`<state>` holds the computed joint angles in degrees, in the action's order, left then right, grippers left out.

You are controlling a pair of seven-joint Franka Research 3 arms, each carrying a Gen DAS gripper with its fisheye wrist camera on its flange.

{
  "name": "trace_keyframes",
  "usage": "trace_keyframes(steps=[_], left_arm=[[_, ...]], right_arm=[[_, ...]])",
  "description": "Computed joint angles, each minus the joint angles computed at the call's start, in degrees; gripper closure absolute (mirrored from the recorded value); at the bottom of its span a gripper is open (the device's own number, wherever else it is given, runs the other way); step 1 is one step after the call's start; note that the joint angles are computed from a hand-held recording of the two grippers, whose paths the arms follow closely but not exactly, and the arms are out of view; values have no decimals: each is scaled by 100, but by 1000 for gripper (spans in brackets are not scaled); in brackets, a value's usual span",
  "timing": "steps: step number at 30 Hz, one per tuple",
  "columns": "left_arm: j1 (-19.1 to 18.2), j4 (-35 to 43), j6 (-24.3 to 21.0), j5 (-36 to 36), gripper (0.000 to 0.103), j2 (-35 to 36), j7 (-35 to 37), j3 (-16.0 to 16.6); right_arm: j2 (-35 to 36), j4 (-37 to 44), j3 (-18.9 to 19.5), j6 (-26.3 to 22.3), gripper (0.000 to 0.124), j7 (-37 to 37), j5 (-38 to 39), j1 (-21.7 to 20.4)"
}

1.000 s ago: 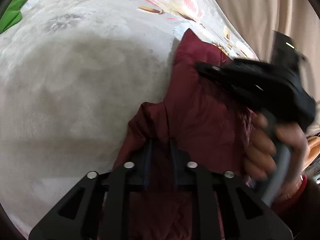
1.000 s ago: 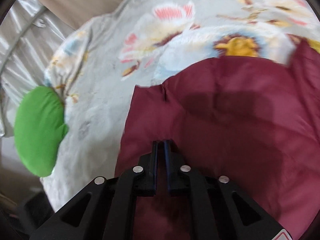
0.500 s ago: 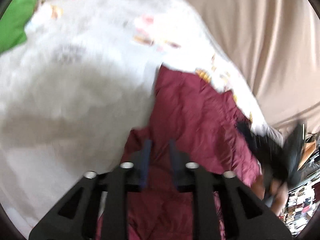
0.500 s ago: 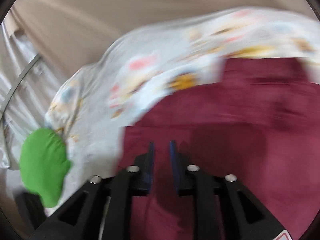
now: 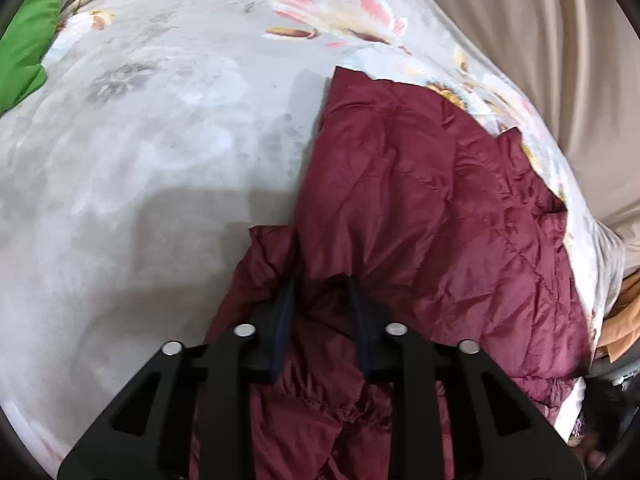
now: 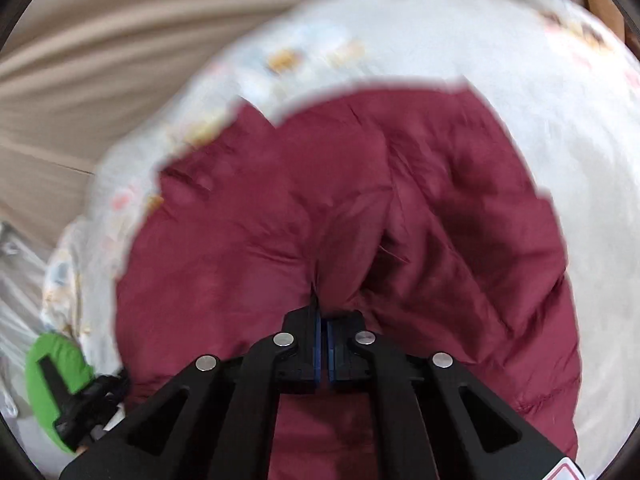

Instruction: Fold large clothes

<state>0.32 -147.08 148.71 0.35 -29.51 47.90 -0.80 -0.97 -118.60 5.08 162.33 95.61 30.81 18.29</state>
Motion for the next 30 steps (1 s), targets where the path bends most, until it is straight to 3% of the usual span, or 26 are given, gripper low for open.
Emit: trace_keyframes(steps=[3, 6, 8, 10, 14, 17, 19, 22, 27, 30], left_arm=[[38, 84, -31, 13, 93, 147, -36, -10], [92, 59, 40, 75, 94, 167, -94, -57], [167, 101, -9, 246, 94, 197, -210, -179], [244, 137, -61, 502, 94, 225, -316, -305], [168, 158, -88, 617, 94, 216, -273, -238], [56, 138, -314, 366, 94, -5, -167, -87], [98, 7, -178, 368, 93, -333, -361, -167], [-29, 130, 96, 422, 92, -387, -302, -208], [-474, 1048, 524, 232, 79, 559, 275, -127], [-701, 1812, 543, -3, 79, 1407, 951, -80]], right_arm=[[-317, -199, -33, 460, 122, -750, 811, 114], [-42, -151, -59, -53, 123, -78, -130, -80], [349, -38, 49, -561, 124, -293, 396, -319], [412, -93, -45, -343, 124, -833, 1054, -217], [248, -50, -85, -648, 122, -166, 683, -238], [-155, -363, -169, -589, 109, -123, 639, -337], [-489, -601, -171, -492, 109, 168, 81, -391], [-689, -630, -225, -432, 109, -133, 18, -350], [-42, 509, -157, -824, 111, -940, 246, -100], [708, 1549, 6, -1265, 112, -1434, 424, -49]])
